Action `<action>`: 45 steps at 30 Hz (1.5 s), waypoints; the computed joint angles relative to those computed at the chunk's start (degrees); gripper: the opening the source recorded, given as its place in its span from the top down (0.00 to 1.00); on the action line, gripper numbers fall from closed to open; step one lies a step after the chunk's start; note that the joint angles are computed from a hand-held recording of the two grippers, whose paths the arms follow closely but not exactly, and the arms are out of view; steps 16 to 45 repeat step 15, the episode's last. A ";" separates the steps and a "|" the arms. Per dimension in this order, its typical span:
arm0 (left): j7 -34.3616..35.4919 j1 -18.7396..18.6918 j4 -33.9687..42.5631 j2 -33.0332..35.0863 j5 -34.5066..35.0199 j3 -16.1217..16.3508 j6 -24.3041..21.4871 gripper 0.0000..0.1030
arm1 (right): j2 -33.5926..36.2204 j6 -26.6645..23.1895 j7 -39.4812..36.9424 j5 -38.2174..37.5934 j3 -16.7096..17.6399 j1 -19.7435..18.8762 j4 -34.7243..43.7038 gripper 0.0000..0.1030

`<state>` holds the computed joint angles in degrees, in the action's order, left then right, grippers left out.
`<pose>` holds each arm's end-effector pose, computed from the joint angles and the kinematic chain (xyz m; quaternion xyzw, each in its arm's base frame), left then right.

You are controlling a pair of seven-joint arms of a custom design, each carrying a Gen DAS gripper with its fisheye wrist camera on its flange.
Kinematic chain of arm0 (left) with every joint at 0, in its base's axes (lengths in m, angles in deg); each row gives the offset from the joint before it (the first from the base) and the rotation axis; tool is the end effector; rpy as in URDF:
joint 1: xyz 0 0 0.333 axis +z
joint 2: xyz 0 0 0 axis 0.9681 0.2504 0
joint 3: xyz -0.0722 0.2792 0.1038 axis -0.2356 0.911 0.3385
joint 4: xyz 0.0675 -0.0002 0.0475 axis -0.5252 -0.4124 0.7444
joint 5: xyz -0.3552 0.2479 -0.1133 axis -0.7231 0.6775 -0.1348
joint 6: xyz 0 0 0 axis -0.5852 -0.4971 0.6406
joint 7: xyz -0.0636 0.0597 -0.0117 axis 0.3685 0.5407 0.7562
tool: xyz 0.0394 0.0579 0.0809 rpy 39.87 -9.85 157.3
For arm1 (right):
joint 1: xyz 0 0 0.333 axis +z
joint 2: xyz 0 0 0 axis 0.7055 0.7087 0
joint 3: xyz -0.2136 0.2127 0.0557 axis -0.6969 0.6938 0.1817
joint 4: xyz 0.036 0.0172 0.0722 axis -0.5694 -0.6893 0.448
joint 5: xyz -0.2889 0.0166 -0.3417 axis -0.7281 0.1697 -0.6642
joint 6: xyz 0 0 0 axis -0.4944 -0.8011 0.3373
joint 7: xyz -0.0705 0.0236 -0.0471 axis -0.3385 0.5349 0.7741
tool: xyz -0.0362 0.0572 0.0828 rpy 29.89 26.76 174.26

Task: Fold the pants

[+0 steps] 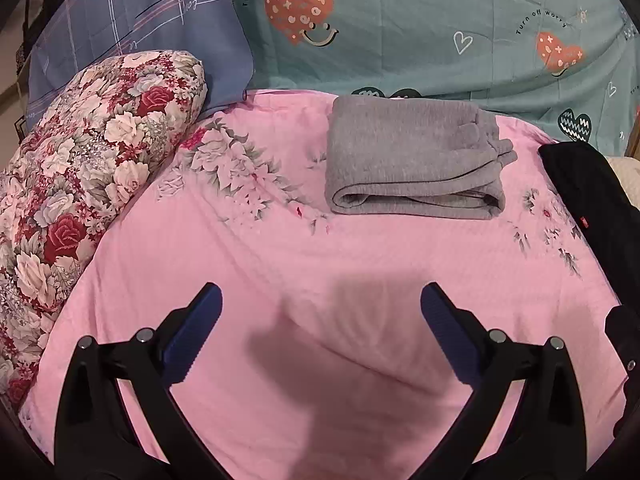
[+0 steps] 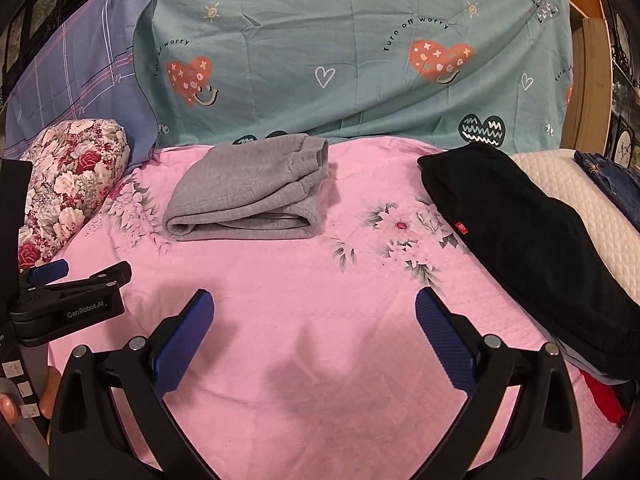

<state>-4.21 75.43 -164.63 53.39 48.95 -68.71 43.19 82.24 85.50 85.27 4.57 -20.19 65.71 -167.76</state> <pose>0.5442 -0.1609 0.5540 -0.7898 0.4670 -0.1890 0.3499 0.5961 0.3182 0.5661 -0.7468 0.4814 -0.2357 0.3937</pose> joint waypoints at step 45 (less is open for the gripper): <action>0.25 0.53 -0.93 -0.87 -1.61 0.18 1.55 0.02 | -0.20 0.05 -0.79 0.96 0.06 -0.05 -0.09 0.02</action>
